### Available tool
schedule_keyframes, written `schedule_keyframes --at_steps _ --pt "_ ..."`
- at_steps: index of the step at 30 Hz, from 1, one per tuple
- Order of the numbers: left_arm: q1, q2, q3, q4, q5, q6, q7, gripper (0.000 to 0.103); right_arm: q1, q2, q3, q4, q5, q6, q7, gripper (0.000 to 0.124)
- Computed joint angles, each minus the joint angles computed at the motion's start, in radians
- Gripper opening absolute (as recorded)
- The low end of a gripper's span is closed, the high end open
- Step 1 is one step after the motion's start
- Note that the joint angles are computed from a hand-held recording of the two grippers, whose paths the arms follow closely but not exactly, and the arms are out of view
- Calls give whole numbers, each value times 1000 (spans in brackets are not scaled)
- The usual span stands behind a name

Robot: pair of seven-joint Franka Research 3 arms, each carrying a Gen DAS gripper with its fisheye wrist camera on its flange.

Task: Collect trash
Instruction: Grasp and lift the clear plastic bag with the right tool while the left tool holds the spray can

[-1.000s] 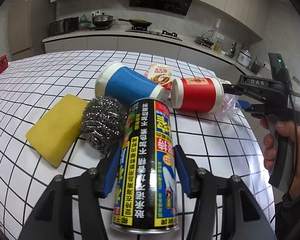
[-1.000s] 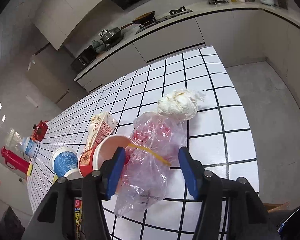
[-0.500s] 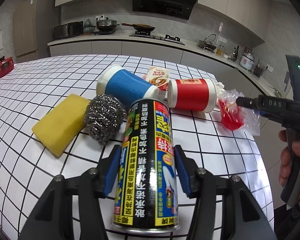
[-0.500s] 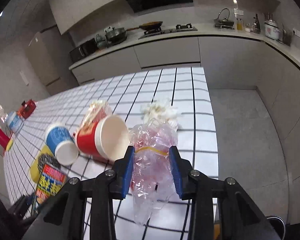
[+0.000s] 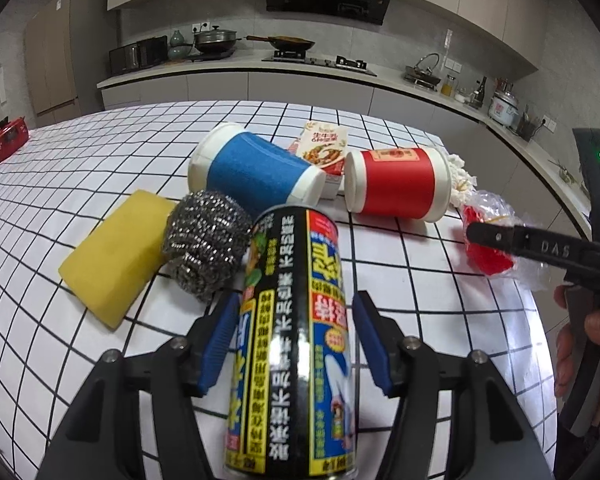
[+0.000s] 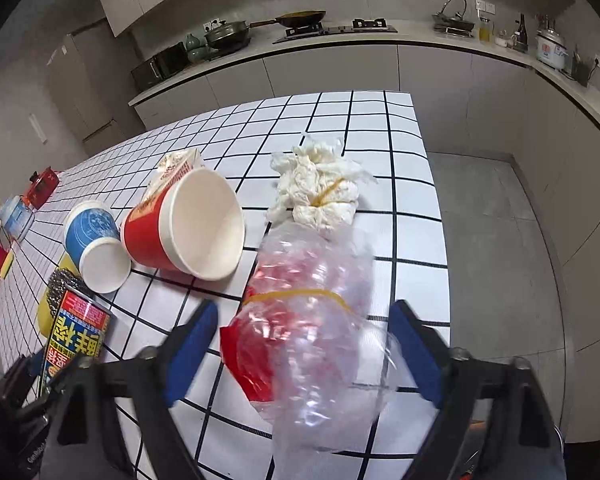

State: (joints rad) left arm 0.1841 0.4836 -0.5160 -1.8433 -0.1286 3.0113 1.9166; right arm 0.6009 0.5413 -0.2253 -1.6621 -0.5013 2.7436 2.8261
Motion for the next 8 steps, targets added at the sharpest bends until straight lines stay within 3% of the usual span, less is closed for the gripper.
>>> schedule_keyframes --at_steps 5,6,8 --pt "-57 18 60 45 26 -61 -43 63 13 9 4 29 -23 -50 -19 69" --pt "-44 23 45 49 14 -69 -28 54 14 8 6 30 -28 -55 -22 68" --pt "-43 19 42 41 6 -61 -14 54 20 9 8 40 -44 -80 -33 67"
